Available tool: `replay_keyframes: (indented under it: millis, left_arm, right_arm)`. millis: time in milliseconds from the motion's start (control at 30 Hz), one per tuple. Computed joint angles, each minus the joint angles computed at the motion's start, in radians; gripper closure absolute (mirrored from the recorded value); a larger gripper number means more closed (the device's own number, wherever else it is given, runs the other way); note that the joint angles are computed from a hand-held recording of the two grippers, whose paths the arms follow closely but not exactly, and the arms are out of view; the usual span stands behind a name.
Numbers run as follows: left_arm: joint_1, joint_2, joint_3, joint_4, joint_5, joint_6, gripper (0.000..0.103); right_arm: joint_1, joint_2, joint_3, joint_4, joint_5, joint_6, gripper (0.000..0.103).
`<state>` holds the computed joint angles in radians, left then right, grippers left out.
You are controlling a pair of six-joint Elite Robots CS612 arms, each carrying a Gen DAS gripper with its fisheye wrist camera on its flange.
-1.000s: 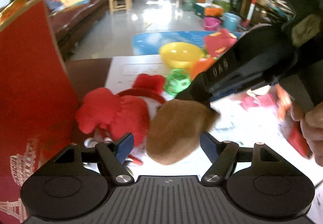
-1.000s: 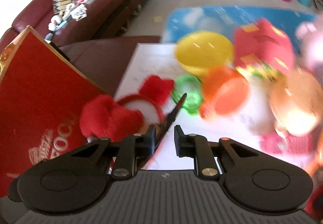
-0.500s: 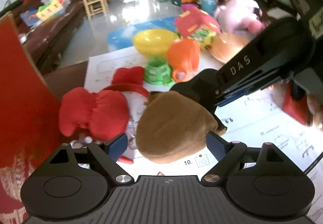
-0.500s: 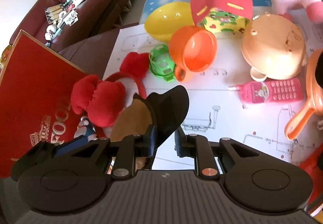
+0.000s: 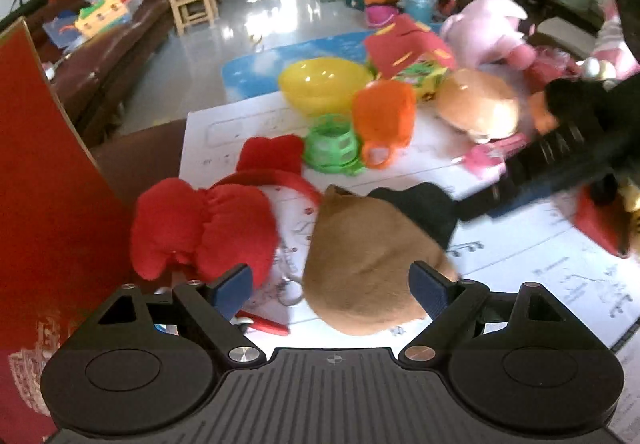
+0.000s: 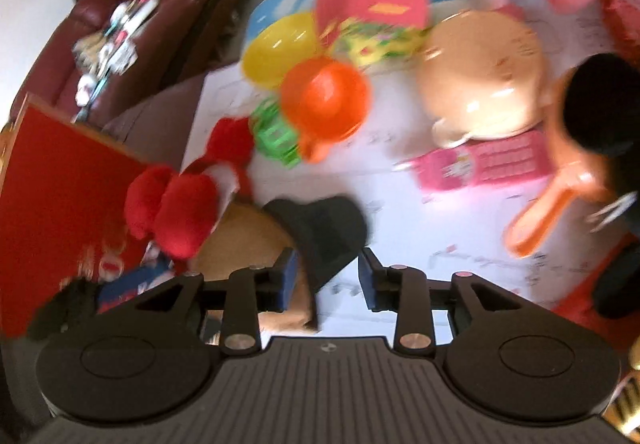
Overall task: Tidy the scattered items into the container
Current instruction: 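Grasp the brown plush with the left gripper while the right gripper grips its black part, then lift the brown plush off the table with both grippers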
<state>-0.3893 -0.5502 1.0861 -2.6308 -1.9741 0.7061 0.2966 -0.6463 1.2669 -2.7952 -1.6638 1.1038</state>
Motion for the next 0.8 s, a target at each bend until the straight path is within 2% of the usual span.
replay_keyframes:
  millis: [133,200,367,433,467,533,667,800]
  left_arm:
    - [-0.004,0.016,-0.028,0.048,-0.007,0.025,0.011]
    - [-0.006,0.025,-0.040,0.071,-0.006,0.039,0.011]
    - [-0.005,0.055,-0.095,0.152,-0.035,0.017,0.008]
    - [-0.002,0.064,-0.115,0.191,-0.071,0.022,0.025]
    - [-0.002,0.062,-0.112,0.192,-0.084,0.034,0.027]
    - [-0.003,0.049,-0.077,0.128,-0.078,0.052,0.031]
    - [0.001,0.024,-0.020,0.019,-0.087,0.050,0.049]
    - [0.005,0.002,0.028,-0.063,-0.100,0.067,0.060]
  right_arm:
    - [0.007,0.035,-0.056,0.046,0.042,-0.039,0.067]
    - [0.007,0.044,-0.070,0.066,0.055,-0.042,0.074]
    - [0.003,0.049,-0.063,0.046,0.081,-0.014,0.075]
    - [0.000,0.048,-0.053,0.028,0.094,0.003,0.074]
    - [-0.001,0.047,-0.048,0.021,0.100,0.010,0.074]
    - [-0.003,0.048,-0.047,0.020,0.103,0.020,0.072]
    - [-0.007,0.040,-0.031,0.013,0.114,0.049,0.064]
    - [-0.006,0.027,-0.010,0.003,0.110,0.069,0.063]
